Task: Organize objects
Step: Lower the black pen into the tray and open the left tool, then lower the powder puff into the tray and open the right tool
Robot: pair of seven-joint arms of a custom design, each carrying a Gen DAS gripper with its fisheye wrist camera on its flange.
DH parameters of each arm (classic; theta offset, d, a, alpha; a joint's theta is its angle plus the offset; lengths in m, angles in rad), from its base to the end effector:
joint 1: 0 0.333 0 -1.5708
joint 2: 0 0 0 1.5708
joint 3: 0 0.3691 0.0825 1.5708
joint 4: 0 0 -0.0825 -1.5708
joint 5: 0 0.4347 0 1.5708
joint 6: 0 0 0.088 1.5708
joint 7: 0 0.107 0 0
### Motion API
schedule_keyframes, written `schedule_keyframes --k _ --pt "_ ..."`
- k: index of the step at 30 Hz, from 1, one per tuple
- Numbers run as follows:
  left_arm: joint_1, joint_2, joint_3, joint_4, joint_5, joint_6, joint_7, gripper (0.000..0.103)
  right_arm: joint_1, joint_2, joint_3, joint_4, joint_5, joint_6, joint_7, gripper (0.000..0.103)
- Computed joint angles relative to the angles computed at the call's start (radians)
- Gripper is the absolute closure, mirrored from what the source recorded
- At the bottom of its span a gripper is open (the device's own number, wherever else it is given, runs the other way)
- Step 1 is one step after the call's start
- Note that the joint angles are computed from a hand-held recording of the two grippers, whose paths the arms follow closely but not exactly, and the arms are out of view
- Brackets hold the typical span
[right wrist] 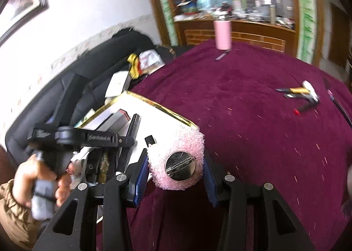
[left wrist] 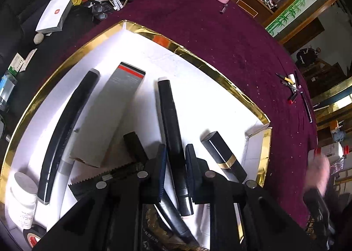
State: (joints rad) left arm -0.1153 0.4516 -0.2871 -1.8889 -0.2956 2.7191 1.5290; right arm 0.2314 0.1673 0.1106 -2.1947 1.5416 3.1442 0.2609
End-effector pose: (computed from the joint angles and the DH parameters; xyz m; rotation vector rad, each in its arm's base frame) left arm 0.6786 -0.2562 0.3283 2.0647 -2.1955 0.7301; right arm 0.5800 0.1114 0.3569 -1.7872 1.6166 -0.4581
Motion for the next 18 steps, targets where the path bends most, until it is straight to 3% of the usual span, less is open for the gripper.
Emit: schedule_keyframes --k 3,7,18 --pt "0.003 0.000 -0.005 -0.004 -0.003 0.009 0.008 0.085 0.032 0.066 -0.047 0.031 -0.337 -0.043 0.282 0.054" --pt "0.019 0.002 -0.021 -0.005 -0.025 0.013 0.036 0.085 0.101 0.140 -0.126 0.085 -0.612 -0.064 0.510 0.054" --pt "0.030 0.003 -0.033 -0.008 -0.069 0.023 0.083 0.085 0.214 0.217 -0.265 0.111 -0.940 -0.052 0.848 0.052"
